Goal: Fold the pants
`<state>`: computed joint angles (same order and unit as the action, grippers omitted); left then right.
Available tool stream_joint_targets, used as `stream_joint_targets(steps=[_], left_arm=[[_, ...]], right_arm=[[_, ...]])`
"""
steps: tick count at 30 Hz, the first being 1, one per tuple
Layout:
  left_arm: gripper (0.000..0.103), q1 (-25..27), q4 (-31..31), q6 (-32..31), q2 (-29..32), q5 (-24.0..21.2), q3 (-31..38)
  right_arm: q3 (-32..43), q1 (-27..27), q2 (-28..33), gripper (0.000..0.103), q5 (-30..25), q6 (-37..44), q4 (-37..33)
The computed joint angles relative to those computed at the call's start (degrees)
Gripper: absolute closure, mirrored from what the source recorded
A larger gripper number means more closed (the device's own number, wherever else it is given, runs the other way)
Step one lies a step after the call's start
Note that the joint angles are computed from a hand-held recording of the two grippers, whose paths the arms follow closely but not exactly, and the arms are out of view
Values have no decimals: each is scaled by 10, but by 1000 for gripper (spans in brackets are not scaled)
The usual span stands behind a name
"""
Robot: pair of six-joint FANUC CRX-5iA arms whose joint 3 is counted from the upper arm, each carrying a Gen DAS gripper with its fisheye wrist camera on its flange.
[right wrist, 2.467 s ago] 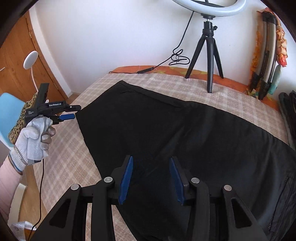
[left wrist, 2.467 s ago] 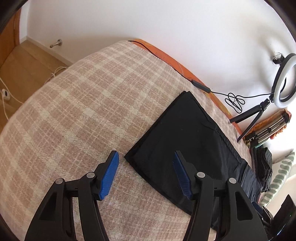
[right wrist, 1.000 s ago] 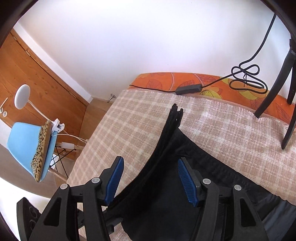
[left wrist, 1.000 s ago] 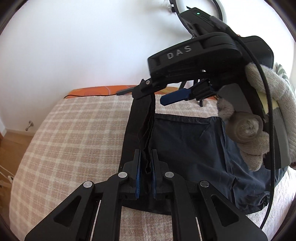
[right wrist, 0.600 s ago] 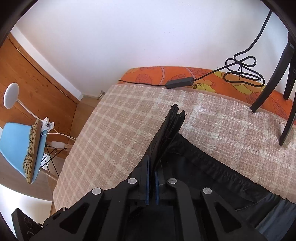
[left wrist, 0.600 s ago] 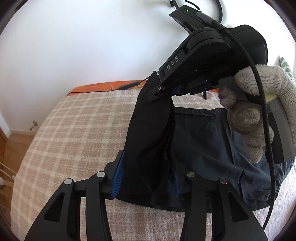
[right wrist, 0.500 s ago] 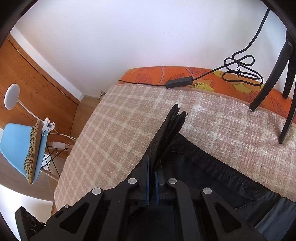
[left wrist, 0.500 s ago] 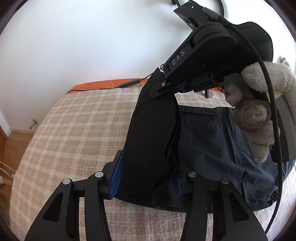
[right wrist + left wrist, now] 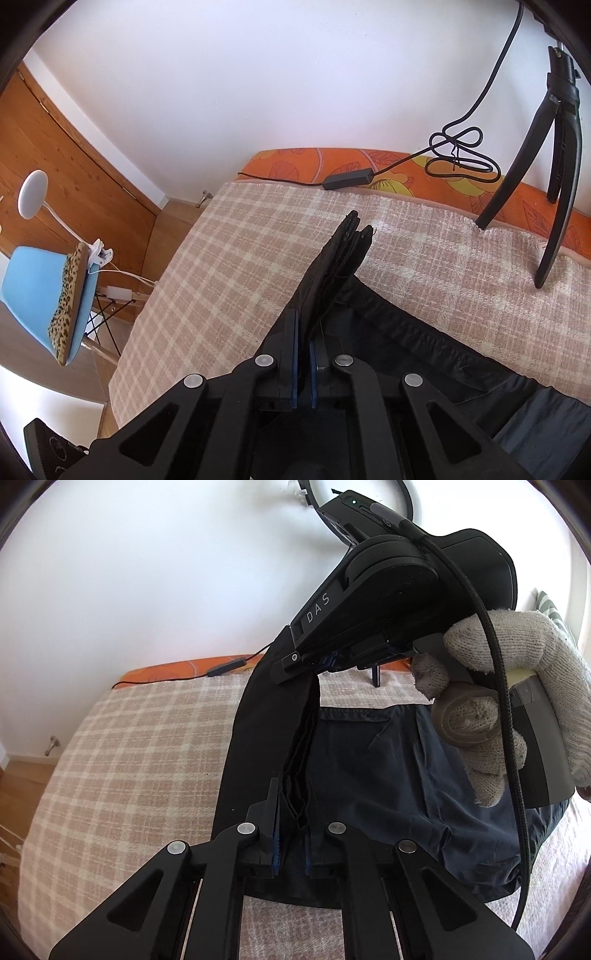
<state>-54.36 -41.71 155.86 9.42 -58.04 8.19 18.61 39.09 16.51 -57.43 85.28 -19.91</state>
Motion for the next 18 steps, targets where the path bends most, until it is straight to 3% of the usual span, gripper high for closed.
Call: stream_joint_targets(steps=[11, 18], left_arm=[[96, -40, 9, -32, 40, -22, 88], [96, -56, 33, -46, 69, -9, 137]], right_arm=[[-56, -24, -77, 101, 7, 4, 22], [-104, -60, -130, 101, -3, 21, 27]])
